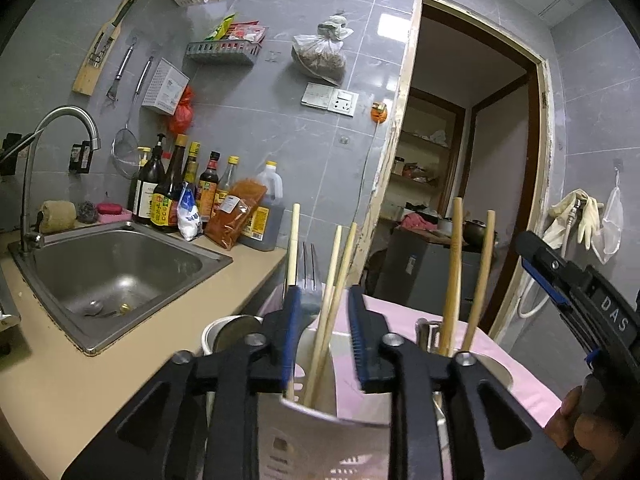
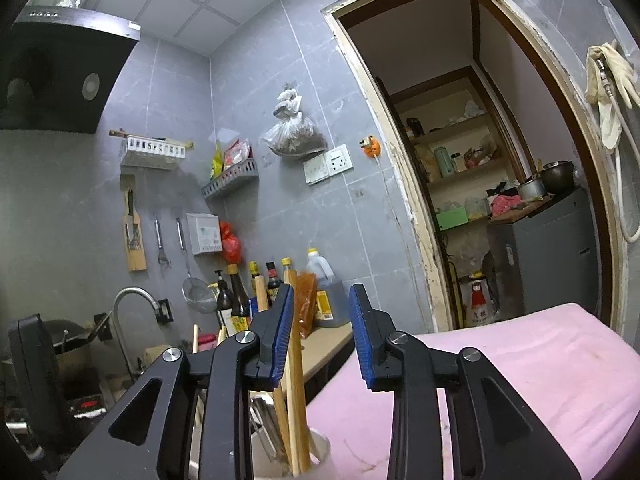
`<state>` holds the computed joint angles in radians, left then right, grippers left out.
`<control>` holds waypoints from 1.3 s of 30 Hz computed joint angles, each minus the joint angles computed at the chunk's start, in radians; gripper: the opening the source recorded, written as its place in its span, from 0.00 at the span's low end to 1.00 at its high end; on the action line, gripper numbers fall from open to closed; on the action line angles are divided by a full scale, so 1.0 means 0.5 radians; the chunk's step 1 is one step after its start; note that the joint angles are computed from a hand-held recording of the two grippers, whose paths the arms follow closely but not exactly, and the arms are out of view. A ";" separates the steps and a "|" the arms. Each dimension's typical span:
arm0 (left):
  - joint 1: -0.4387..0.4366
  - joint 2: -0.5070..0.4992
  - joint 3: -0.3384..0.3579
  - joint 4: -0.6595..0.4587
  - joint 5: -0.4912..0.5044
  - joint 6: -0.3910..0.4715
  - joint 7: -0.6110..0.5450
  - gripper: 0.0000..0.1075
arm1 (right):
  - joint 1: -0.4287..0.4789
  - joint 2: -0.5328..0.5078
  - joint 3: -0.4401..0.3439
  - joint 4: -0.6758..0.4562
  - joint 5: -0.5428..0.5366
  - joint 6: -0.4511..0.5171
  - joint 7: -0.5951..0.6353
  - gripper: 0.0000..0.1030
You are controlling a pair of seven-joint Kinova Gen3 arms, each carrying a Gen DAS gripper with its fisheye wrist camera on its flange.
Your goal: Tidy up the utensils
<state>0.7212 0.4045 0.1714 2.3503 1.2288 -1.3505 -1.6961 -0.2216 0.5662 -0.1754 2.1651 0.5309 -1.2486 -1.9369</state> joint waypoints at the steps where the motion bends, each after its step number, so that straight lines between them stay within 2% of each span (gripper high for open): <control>1: 0.004 -0.008 0.005 0.007 0.001 -0.001 0.011 0.26 | 0.003 -0.005 0.005 0.013 -0.002 -0.003 0.009 0.31; 5: 0.024 -0.057 0.023 0.041 0.024 0.001 0.038 0.33 | 0.037 -0.031 0.021 0.077 0.016 -0.018 0.027 0.46; 10: 0.073 -0.124 0.069 0.043 0.133 0.033 -0.036 0.52 | 0.088 -0.083 0.041 0.173 0.032 -0.037 0.058 0.53; 13: 0.079 -0.190 0.102 0.034 0.189 0.134 -0.146 0.56 | 0.128 -0.116 0.055 0.225 0.065 -0.032 0.071 0.70; 16: 0.098 -0.228 0.131 0.012 0.251 0.198 -0.264 0.63 | 0.167 -0.154 0.069 0.281 0.095 -0.027 0.093 0.74; 22: 0.217 -0.216 0.188 -0.050 0.374 0.111 -0.439 0.78 | 0.243 -0.256 0.097 0.376 0.142 0.058 0.114 0.84; 26: 0.303 -0.200 0.231 -0.129 0.513 0.019 -0.626 0.80 | 0.281 -0.364 0.125 0.448 0.154 0.172 0.138 0.96; 28: 0.330 -0.194 0.249 -0.155 0.567 -0.008 -0.671 0.80 | 0.311 -0.408 0.134 0.489 0.164 0.204 0.157 0.99; 33: 0.404 -0.140 0.293 -0.233 0.728 -0.086 -0.731 0.81 | 0.359 -0.550 0.171 0.610 0.139 0.306 0.251 1.00; 39: 0.547 -0.007 0.325 -0.271 0.858 -0.251 -0.675 0.81 | 0.451 -0.667 0.202 0.703 0.207 0.429 0.173 1.00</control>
